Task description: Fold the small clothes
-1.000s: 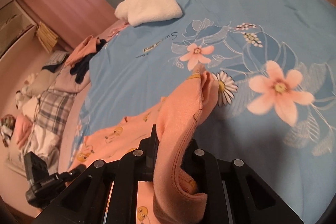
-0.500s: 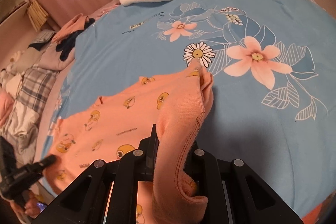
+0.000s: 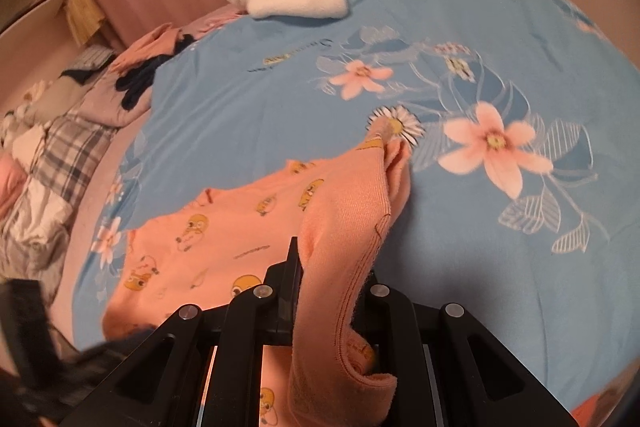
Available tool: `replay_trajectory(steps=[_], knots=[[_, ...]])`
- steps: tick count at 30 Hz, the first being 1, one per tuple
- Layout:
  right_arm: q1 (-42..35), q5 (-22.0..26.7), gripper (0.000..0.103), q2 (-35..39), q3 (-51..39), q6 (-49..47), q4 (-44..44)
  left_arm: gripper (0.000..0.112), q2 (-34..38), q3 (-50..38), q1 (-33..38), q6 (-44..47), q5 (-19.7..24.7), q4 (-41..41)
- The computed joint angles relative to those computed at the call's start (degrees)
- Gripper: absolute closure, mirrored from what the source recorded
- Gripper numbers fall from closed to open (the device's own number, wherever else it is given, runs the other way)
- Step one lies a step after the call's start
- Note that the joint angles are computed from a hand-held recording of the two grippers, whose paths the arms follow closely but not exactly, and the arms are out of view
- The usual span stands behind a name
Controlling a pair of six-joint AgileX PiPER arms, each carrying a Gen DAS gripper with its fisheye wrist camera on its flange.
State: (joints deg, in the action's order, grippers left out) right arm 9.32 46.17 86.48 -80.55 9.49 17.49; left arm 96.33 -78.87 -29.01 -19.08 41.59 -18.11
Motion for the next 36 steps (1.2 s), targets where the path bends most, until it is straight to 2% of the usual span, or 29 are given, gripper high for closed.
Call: replay_trajectory(steps=[4,7,10,14,19,24,27,31,33,36], knots=[[2.1,1.1,0.086,0.6,-3.9,-1.1,-1.1,0.095,1.1,2.4,0.0,0.6,-3.3,-2.0],[6.4,1.5,0.086,1.6,-7.5,0.0,-6.3,0.094,0.2,5.4,1.6,4.2,-5.6,-7.4],[9.4,3.7,0.086,4.0,-12.8,-2.8,-6.3,0.094,-1.4,8.1,1.9,6.0,-7.1,-10.7],[14.3,7.4,0.086,8.6,-20.2,-4.5,-8.5,0.093,-6.0,12.6,3.2,8.3,-5.9,-15.4],[19.5,12.9,0.086,15.1,-26.8,-8.6,-7.4,0.093,-15.5,20.9,6.5,6.1,-5.7,-15.1],[23.1,15.8,0.086,20.3,-28.4,-8.9,-7.9,0.090,-22.2,24.7,8.3,-4.9,-4.2,-3.8],[23.4,16.6,0.083,21.8,-28.4,-9.2,-7.0,0.086,-23.3,24.6,7.2,-12.7,-2.8,4.0],[21.7,18.4,0.058,21.1,-29.0,-10.9,-1.2,0.085,-24.0,24.5,8.0,-14.7,-2.5,6.1],[20.3,19.1,0.054,19.2,-28.3,-12.6,2.2,0.085,-25.3,24.6,8.1,-15.1,-2.2,6.6],[18.9,17.4,0.052,14.9,-25.3,-14.5,4.2,0.082,-28.4,25.1,9.0,-15.1,-0.7,7.9]])
